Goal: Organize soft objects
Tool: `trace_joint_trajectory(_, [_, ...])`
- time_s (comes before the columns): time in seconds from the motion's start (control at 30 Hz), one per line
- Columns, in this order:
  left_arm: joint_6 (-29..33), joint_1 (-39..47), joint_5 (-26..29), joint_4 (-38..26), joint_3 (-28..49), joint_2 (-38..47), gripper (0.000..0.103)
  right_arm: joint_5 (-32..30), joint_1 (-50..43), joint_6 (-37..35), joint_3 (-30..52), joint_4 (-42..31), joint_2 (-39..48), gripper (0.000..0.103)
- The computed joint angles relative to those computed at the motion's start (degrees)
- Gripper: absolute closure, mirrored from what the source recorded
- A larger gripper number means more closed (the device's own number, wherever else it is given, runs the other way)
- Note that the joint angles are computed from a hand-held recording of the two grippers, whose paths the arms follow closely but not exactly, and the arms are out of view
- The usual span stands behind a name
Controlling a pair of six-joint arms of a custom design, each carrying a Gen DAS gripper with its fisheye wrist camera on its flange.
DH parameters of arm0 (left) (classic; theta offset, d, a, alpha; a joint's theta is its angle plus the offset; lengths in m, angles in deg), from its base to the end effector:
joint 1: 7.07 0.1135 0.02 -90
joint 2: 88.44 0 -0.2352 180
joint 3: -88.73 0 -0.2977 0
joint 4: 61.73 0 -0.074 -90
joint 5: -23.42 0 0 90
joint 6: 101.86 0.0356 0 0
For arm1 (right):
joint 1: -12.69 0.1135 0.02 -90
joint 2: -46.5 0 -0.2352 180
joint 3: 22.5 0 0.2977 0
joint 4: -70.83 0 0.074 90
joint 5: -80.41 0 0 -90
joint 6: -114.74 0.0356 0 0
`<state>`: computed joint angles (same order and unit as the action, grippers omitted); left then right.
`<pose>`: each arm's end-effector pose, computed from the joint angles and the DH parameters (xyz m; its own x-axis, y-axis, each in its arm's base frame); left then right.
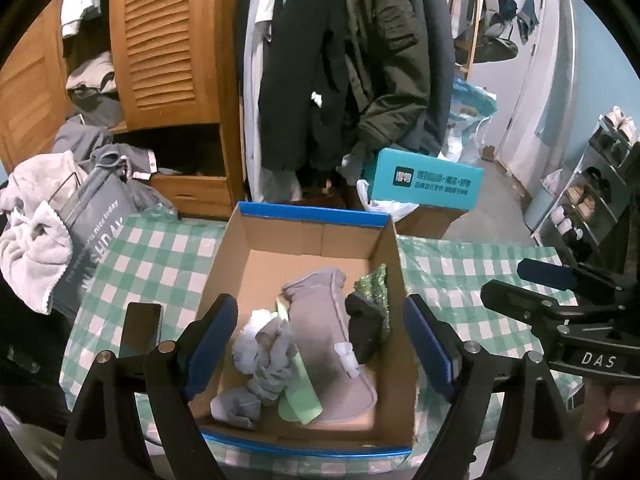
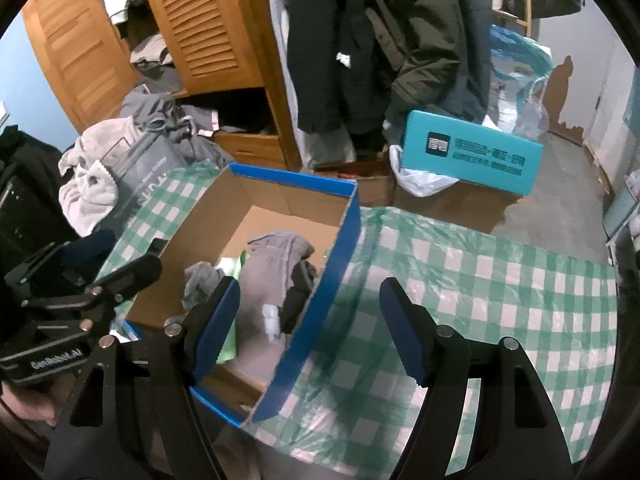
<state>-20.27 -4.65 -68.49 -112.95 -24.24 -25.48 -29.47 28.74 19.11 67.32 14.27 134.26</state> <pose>0.2842 0.0132 0.2638 -0.7151 -0.1765 -0.6763 -0.1713 0.9823 -0.0753 0.3529 0.1141 0.2717 -0.7345 -0.3073 -0.6051 -0.5244 0.8230 0.2185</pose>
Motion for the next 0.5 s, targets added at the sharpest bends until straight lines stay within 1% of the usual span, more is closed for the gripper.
trace_joint_trajectory(0.13, [-0.96,-1.64,-0.79,0.57,-0.36,-0.5,0.015,0.07,-1.48,-0.61,-1.21,0.08,-1.69,0.031])
trace_joint_trajectory(0.27, [-1.17,-3.44,-2.32,-0.21,0.53,0.71,0.015,0.54,-2.75,-0.49,-2.94,1.17,-3.6,0.031])
trace_joint_trajectory(0.5, [-1.76,-4.9,-4.24,0.04,0.21,0.34,0.015,-0.16,-5.46,-0.78,-3.53,1.26,-3.89,0.031])
